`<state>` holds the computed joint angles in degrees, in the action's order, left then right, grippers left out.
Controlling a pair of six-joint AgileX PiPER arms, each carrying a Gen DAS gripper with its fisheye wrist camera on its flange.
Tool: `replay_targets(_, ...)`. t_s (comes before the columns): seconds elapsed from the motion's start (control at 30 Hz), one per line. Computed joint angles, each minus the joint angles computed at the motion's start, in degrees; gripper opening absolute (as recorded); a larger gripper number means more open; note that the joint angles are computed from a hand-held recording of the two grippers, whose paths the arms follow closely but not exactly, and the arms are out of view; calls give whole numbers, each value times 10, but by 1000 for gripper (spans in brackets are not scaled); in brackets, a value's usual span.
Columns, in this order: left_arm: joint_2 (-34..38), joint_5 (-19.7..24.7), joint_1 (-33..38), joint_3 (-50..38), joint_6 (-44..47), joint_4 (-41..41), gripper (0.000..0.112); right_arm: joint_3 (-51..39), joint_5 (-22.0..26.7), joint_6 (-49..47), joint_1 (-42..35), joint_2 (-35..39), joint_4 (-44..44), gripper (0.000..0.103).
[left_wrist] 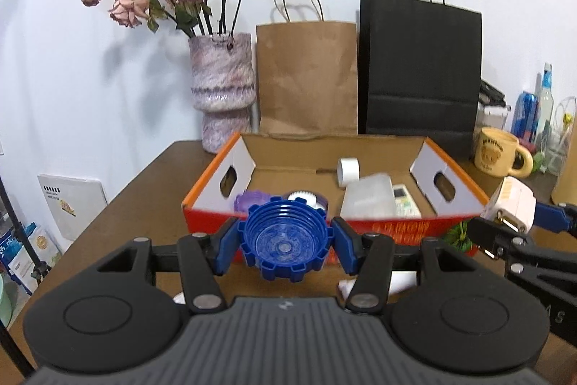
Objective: Organize rigid objects
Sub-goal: 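Carry the blue cap and cream plug over the box with both grippers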
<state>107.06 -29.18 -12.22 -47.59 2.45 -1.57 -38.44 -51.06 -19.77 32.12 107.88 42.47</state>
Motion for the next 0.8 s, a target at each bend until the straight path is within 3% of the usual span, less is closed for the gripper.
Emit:
replay_targets(0.3,25,16,-14,-71,7,-41,56,-58,21,-23,-41,9,-11,50)
replay_targets(0.8,124,114,-2,-254,-5,-48,56,-171,77,-10,-113,79,-63,50)
